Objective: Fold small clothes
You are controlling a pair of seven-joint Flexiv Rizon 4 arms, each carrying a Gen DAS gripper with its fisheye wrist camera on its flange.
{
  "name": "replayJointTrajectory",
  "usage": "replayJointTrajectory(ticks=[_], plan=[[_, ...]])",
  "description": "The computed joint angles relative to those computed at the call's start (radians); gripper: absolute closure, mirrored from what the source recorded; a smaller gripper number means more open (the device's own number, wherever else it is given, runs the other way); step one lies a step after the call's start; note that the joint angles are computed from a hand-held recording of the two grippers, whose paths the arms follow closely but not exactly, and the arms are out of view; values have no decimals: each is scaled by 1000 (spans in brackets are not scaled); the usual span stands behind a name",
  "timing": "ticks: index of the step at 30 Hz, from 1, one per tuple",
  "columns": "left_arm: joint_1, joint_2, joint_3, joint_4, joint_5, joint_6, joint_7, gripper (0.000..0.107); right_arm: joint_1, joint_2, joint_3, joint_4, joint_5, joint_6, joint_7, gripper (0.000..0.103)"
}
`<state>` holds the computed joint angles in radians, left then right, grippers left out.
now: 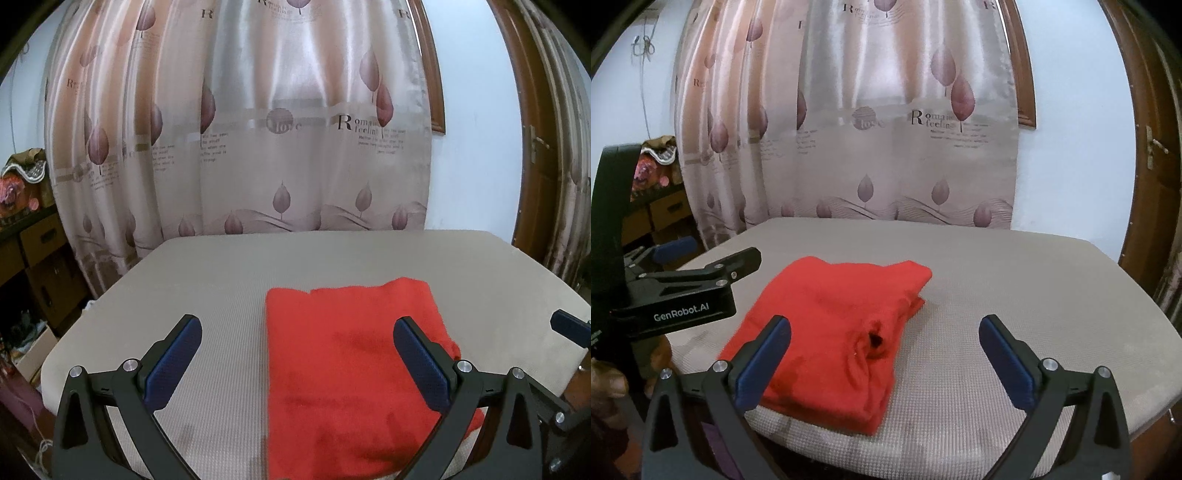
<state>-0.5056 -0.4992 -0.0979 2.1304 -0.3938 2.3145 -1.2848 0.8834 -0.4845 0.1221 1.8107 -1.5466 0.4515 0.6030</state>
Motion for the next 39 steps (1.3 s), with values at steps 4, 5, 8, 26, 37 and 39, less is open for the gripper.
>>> replayJointTrajectory(ticks=[4,5,8,26,37,39], plan=[[4,-6,0,-4,2,-7,1,4,-2,0,0,2,-1,3,9,1],[7,-8,-1,-7,3,-14,-1,4,-4,0,0,2,1,6,9,1],[5,-13,2,-10,0,-19,-2,4,-10,0,-1,4,-2,18,6,1],[13,-24,1,-6,28,-29,-23,4,-23,-14,-9,-3,0,70,-3,1],[23,-27,-2,-8,52,-37,-40,4,-22,-19,-13,-6,3,77,0,1],[26,-28,-2,-5,57,-34,-46,4,-23,-17,-13,-5,1,80,0,1]])
